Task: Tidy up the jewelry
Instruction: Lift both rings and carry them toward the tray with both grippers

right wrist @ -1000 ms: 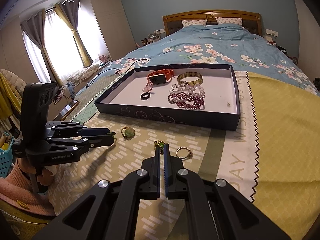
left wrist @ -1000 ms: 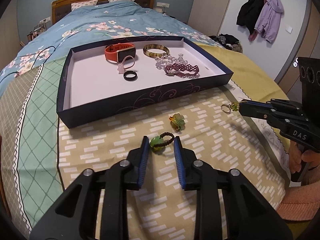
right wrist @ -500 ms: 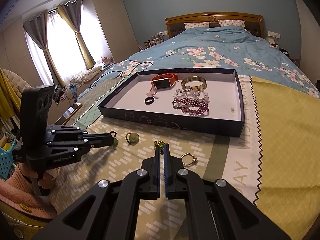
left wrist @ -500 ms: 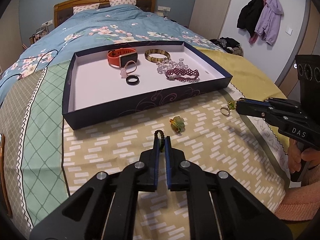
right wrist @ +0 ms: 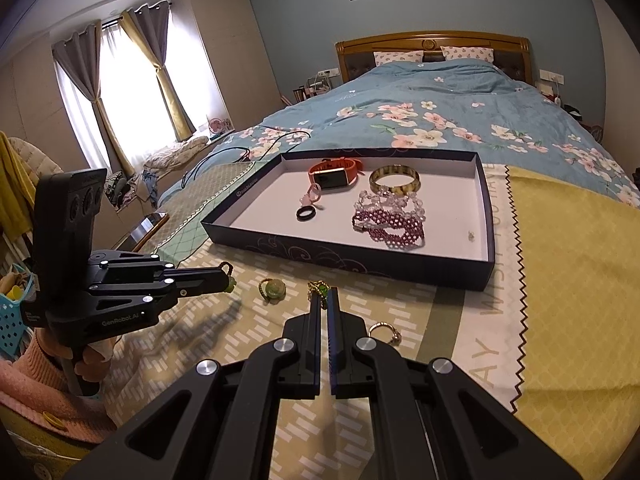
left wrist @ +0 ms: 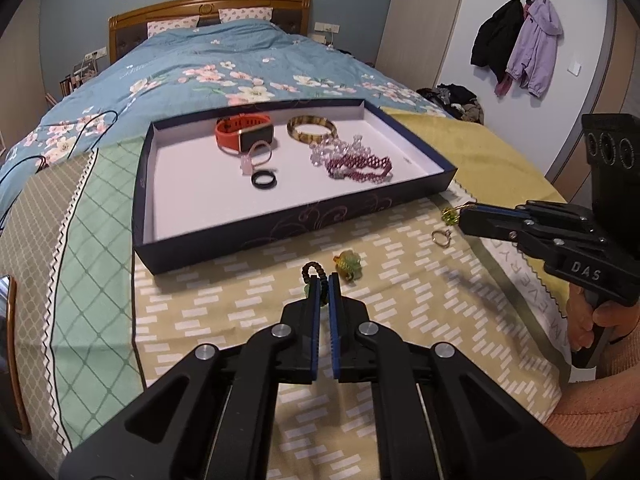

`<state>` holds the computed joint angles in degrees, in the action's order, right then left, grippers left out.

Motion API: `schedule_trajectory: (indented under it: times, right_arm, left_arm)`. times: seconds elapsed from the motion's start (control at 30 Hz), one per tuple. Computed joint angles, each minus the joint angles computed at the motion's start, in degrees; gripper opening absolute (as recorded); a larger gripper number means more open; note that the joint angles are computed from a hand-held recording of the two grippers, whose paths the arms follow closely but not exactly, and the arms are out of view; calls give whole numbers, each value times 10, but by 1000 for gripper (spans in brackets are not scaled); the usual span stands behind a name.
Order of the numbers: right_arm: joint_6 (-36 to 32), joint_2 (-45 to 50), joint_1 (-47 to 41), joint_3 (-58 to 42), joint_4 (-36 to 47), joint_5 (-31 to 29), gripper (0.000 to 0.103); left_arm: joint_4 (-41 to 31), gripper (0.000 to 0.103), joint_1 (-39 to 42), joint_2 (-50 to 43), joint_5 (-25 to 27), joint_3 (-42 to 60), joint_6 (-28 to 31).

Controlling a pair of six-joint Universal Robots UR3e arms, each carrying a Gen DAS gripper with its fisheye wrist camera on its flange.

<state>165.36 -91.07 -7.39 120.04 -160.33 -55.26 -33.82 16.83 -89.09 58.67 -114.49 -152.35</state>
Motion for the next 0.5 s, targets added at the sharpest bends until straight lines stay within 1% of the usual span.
schedule_trajectory:
  times: [0.27,0.5]
  right_arm:
    - [6,17,6,-25,-10,-2,2]
    - [9,36,8,-55,-10,2,2]
  left_arm:
    - [4,4,3,18,-12,11,-6]
    - [15,4,0,10,-18,41,-16]
